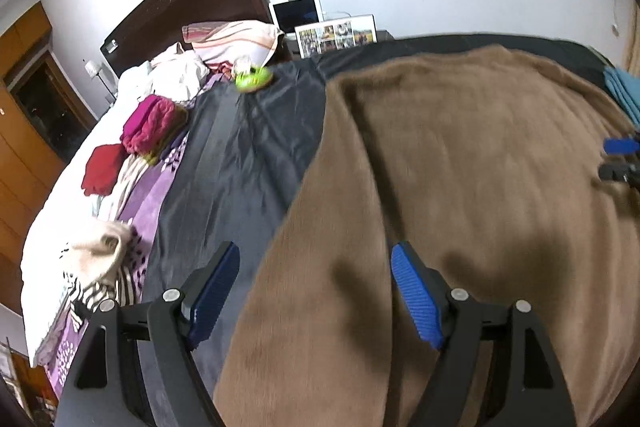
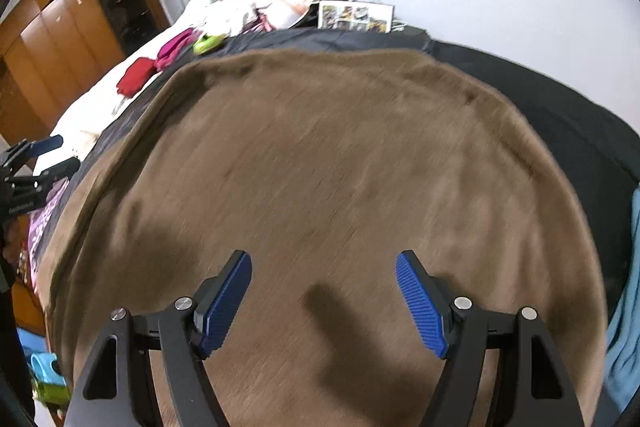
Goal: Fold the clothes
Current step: 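Open both grippers to release the blanket flat on the bed, then pinch the blanket surface with the left gripper while the right gripper hovers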
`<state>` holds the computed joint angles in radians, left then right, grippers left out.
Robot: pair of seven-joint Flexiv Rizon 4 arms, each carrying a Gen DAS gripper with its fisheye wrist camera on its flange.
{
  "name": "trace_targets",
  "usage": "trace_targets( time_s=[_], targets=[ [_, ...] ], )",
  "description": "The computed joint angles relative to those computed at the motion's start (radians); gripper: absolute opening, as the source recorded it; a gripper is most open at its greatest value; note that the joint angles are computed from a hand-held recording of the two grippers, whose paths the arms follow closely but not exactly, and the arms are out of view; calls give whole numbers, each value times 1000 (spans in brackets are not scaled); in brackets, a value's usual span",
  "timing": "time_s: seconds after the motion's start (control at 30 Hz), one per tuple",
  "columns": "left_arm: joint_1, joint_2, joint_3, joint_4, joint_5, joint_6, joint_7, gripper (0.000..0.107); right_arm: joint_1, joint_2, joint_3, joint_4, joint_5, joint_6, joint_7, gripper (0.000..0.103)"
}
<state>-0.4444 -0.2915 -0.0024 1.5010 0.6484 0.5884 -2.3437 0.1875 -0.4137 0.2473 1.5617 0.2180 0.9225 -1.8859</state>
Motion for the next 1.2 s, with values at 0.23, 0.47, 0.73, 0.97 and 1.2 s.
trace_targets(
  time_s=[0.23,0.47,0.73,0.97,1.2],
  targets=[
    [4,69,-29,171,-61,81,-74,82,12,10,5,100,2,94,-1,77],
    [1,76,-36,220,-49,80,-126,64,1,7,23,138,-5,177,0,77],
    [103,188,-13,385,-191,325,-221,10,-21,2,48,143,23,210,-32,77],
    [178,291,-44,435,-246,429,-256,6,-41,-2,69,134,63,211,-62,77],
    [163,244,-92,362,-184,324,-251,14,-68,-6,90,106,132,175,-107,80]
  ],
)
